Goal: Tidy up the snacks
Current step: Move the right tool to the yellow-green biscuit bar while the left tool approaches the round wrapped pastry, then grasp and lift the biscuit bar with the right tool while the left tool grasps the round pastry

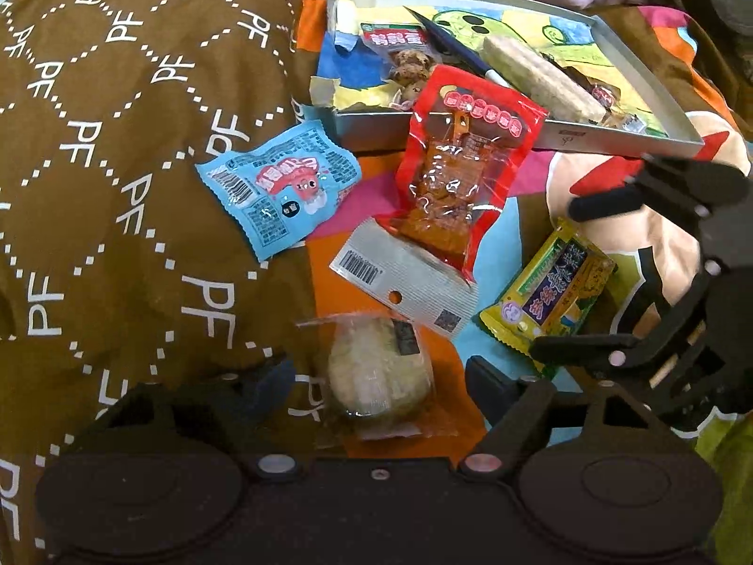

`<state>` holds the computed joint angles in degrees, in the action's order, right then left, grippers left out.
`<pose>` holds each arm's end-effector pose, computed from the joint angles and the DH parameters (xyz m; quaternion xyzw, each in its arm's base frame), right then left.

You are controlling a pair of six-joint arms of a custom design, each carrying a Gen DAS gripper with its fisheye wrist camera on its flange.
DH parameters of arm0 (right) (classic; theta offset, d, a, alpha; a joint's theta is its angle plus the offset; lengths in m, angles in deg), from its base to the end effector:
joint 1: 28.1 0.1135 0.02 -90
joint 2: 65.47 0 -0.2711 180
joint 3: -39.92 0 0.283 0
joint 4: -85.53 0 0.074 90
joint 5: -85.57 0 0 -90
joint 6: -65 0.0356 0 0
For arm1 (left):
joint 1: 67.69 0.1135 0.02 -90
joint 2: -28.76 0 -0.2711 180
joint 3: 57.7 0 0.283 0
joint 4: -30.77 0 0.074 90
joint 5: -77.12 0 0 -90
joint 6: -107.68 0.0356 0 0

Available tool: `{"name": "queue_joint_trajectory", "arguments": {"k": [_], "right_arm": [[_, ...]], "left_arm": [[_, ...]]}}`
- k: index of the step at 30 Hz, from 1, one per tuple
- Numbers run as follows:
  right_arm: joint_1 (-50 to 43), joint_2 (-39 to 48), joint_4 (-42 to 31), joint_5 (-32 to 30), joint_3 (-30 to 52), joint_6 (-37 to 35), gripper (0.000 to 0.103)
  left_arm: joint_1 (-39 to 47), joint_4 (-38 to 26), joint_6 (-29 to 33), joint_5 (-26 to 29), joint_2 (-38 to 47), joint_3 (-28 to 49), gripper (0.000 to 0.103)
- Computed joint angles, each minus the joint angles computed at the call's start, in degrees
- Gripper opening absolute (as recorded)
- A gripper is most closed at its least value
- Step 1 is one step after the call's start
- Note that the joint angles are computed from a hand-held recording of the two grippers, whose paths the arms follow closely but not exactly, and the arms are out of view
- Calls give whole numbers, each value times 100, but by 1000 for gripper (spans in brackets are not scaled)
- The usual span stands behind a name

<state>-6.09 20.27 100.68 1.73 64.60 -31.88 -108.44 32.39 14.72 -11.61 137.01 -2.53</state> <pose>0.1988 0.0763 0.0576 -0.2113 0.9013 0.0000 0.3781 0.2595 -0.2246 0.0590 0.3091 0.8919 -0.1326 0.3024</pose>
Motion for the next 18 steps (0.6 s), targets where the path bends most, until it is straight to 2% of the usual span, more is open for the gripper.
{"name": "queue_joint_trajectory", "arguments": {"k": [4, 8, 11, 16, 18], "right_arm": [[-329, 351, -462, -539, 458, -555, 103], [-614, 319, -1013, -1113, 575, -578, 102], [-763, 61, -1271, -1441, 359, -585, 101], [-556, -840, -1793, -1595, -105, -546, 101], [-298, -1006, -1747, -1293, -194, -484, 101]], "left_arm": [[-2, 44, 78, 7, 31, 3, 79], [7, 41, 102, 10, 33, 10, 78], [22, 55, 37, 14, 25, 2, 75], [20, 72, -27, -2, -15, -44, 72], [4, 74, -15, -5, -15, -47, 72]]}}
